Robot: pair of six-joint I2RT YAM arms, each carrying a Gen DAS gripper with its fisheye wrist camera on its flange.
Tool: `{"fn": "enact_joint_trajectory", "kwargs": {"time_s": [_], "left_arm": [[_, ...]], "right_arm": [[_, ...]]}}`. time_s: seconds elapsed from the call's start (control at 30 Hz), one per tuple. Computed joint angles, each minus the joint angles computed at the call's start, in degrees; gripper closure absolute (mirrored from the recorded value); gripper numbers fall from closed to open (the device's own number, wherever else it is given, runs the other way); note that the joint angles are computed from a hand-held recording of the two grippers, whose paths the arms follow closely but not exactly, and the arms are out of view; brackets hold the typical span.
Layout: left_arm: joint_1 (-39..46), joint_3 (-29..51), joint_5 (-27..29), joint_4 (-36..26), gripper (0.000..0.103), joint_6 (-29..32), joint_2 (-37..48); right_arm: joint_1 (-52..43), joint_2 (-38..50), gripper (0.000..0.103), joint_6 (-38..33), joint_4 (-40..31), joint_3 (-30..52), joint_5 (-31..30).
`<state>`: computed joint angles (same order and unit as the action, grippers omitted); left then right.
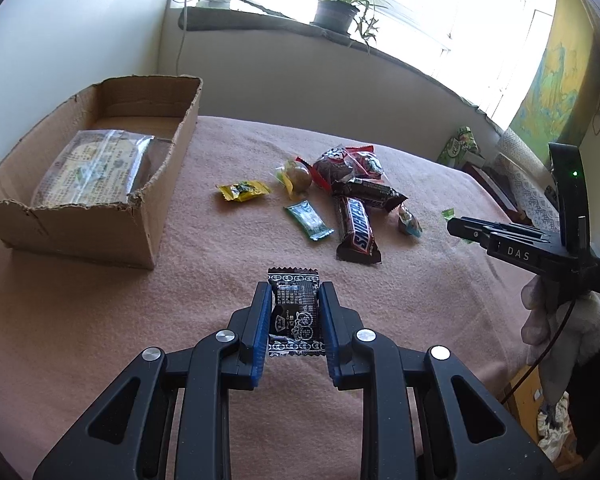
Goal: Organize snacks
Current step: 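Carry both candies into the box with both tools and release them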
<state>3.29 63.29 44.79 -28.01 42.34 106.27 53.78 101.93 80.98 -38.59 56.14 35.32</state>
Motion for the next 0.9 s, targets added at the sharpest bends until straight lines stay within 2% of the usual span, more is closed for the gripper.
{"fn": "enact_joint_trajectory", "kwargs": {"time_s": [0.23,0.43,0.9], "left_arm": [[2.53,6.00,2.82,-3.06,0.081,-0.59,1.07],[4.34,13.31,3.70,-3.70,0.081,-2.88,4.39],[6.36,31.13,2.10,-1.79,0.081,-11.71,15.85]], "right_arm": [[0.00,1.76,0.080,-5.19,-3.27,8.85,2.71],[-1.90,5.13,0.080,-12.98,-0.29,16.44,3.17],[-7.01,21.38,0.080,-30.18,4.31,40.80,-1.56]]}}
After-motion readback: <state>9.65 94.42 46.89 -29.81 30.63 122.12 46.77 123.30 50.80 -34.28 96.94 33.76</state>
